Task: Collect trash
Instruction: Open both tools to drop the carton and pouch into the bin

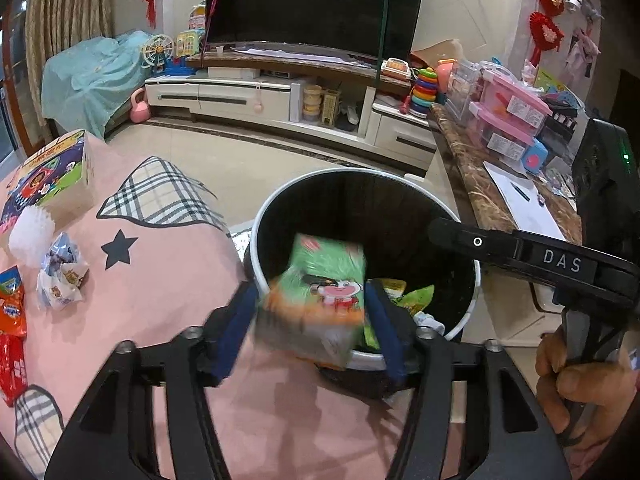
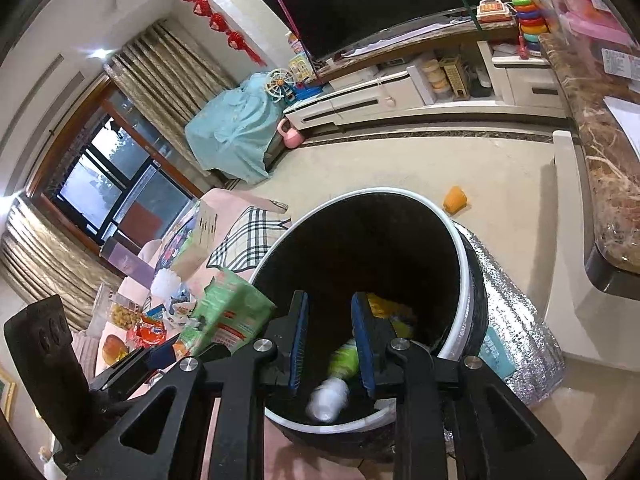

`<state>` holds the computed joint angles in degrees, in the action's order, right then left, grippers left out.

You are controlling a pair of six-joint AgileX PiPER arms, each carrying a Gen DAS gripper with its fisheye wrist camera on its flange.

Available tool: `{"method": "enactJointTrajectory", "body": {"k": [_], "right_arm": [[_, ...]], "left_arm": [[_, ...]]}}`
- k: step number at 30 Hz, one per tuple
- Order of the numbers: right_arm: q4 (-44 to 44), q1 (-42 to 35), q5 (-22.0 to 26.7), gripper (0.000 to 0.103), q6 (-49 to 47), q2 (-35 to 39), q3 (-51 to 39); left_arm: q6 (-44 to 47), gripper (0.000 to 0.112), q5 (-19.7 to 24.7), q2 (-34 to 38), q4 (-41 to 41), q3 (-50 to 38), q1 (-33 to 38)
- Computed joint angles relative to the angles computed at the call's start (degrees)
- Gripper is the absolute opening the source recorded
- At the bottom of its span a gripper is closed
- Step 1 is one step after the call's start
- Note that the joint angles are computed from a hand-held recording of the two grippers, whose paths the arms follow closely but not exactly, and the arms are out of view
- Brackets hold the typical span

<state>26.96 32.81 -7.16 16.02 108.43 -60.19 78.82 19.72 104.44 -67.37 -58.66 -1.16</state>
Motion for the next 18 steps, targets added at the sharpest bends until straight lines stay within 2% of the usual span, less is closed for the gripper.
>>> {"method": "enactJointTrajectory", "body": {"k": [3, 5, 8, 12, 14, 18], "right_arm": [[1.7, 0.7, -0.2, 0.028, -1.4, -0.1, -0.1], [5.4, 1.5, -0.7, 0.042, -4.9, -0.2, 0.0], [14.0, 2.8, -1.4, 0.053, -13.4, -0.3, -0.3], [21.2, 4.3, -2.6, 0.057, -19.9, -0.6, 0.0], [25.5, 5.1, -3.6, 0.064, -24.1, -0.8, 0.1], [33.4, 7.6, -5.3, 0.071, -31.9, -0.8, -0.6]], "left_arm": [[3.0, 0.065, 0.1, -0.8, -2.9, 1.2, 0.6], [5.6, 0.067, 0.2, -1.5, -5.6, 2.2, 1.3], [8.3, 0.068, 1.7, -2.1, -8.5, 3.4, 3.1], [11.5, 0.068, 3.5, -3.1, -11.4, 5.3, 5.9], [13.1, 0.069, 4.0, -3.5, -12.7, 6.4, 7.4], [16.4, 0.069, 5.4, -4.2, -15.4, 9.1, 11.2]]}}
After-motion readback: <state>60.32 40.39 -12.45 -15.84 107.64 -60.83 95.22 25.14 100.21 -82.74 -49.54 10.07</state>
